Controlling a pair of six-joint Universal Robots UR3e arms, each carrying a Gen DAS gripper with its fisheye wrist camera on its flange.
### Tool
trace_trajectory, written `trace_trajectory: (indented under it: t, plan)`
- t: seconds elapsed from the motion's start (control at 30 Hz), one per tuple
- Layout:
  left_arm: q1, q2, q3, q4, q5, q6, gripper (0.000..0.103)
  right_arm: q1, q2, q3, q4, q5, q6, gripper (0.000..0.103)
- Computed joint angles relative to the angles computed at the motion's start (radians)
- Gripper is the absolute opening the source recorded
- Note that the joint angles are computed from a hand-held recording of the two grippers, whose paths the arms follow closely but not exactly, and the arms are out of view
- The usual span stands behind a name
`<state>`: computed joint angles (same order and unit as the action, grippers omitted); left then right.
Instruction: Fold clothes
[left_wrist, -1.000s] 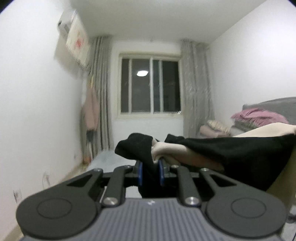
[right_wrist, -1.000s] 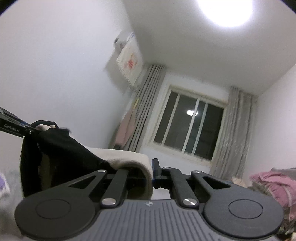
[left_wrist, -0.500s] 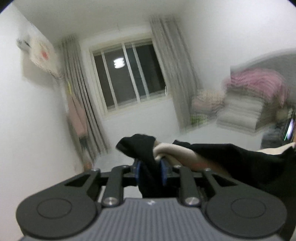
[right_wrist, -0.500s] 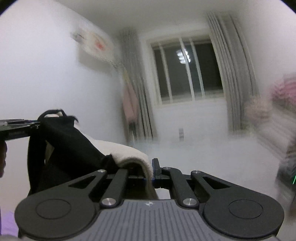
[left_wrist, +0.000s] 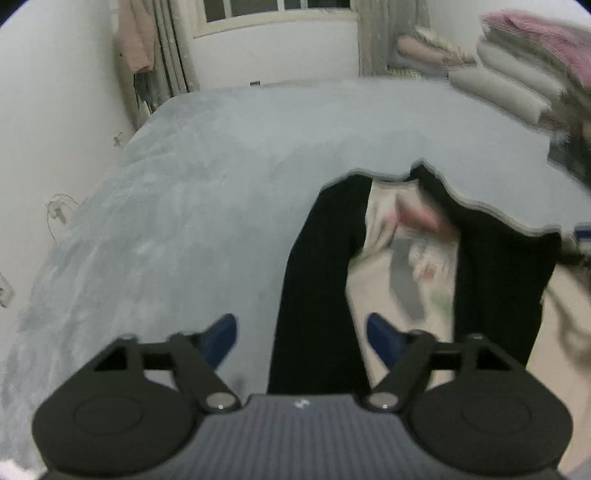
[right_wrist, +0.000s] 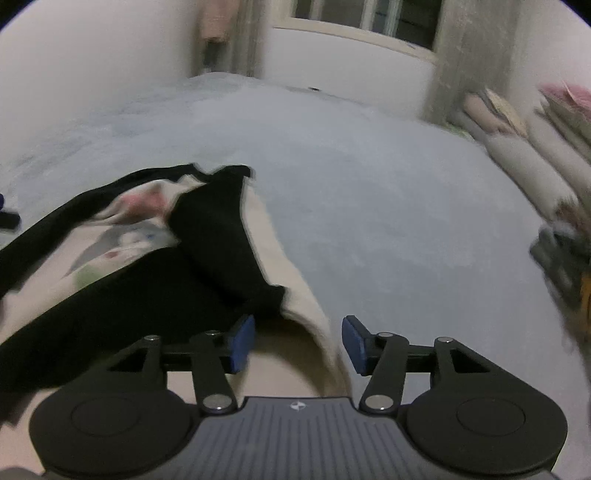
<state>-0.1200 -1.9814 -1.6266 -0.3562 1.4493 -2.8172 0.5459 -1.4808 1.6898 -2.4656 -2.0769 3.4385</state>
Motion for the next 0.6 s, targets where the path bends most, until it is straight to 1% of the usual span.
trace_trajectory:
  t: [0.03, 0.07, 0.1, 0.13, 0.17, 0.2, 0.23, 0.27, 0.3, 0.33, 0.37, 0.4, 0.47, 0.5, 0.57, 0.6]
  plan:
    - [0.02, 0.032, -0.067, 0.023, 0.031, 0.016, 0.079, 0.02, 0.002, -0.003, 0.0, 0.013, -0.034, 0.056]
    - [0.029, 0.031, -0.092, 0.041, 0.029, 0.014, 0.077, 0.034, 0.0, -0.008, 0.005, 0.055, -0.075, 0.057]
    - [0.033, 0.026, -0.096, 0.033, 0.031, 0.008, 0.073, 0.043, -0.01, -0.004, 0.006, 0.115, -0.106, 0.059]
    - [0.037, 0.02, -0.1, 0.024, 0.033, 0.003, 0.071, 0.051, -0.018, -0.001, 0.008, 0.176, -0.138, 0.059]
    - [0.043, 0.022, -0.115, 0.021, 0.025, 0.003, 0.07, 0.042, -0.033, 0.006, 0.004, 0.251, -0.155, 0.059]
    - [0.051, 0.025, -0.132, 0.018, 0.016, 0.006, 0.07, 0.02, -0.046, 0.016, -0.004, 0.357, -0.161, 0.059]
    - [0.05, 0.027, -0.145, 0.026, 0.02, -0.006, 0.07, -0.003, -0.046, 0.031, -0.025, 0.463, -0.15, 0.06]
    - [0.048, 0.028, -0.158, 0.033, 0.027, -0.021, 0.07, -0.02, -0.043, 0.05, -0.053, 0.54, -0.135, 0.061]
    - [0.057, 0.044, -0.182, 0.041, 0.005, -0.023, 0.061, -0.017, -0.025, 0.057, -0.082, 0.561, -0.102, 0.061]
    - [0.081, 0.102, -0.244, 0.048, 0.001, -0.027, 0.051, -0.014, -0.005, 0.062, -0.112, 0.581, -0.068, 0.061]
    - [0.092, 0.121, -0.265, 0.045, -0.022, -0.03, 0.024, -0.018, 0.005, 0.071, -0.136, 0.608, -0.042, 0.061]
    - [0.096, 0.131, -0.272, 0.035, -0.036, -0.037, 0.017, -0.021, 0.017, 0.079, -0.161, 0.636, -0.015, 0.061]
    - [0.097, 0.165, -0.28, 0.03, -0.029, -0.038, 0.011, -0.029, 0.041, 0.097, -0.216, 0.69, 0.039, 0.061]
    - [0.098, 0.181, -0.283, 0.027, -0.025, -0.039, 0.01, -0.036, 0.036, 0.118, -0.245, 0.721, 0.056, 0.058]
    - [0.119, 0.215, -0.28, 0.003, -0.047, -0.041, 0.01, 0.021, 0.077, 0.071, -0.238, 0.624, 0.061, 0.032]
    - [0.132, 0.233, -0.276, -0.013, -0.059, -0.039, 0.01, 0.048, 0.099, 0.046, -0.231, 0.576, 0.063, 0.013]
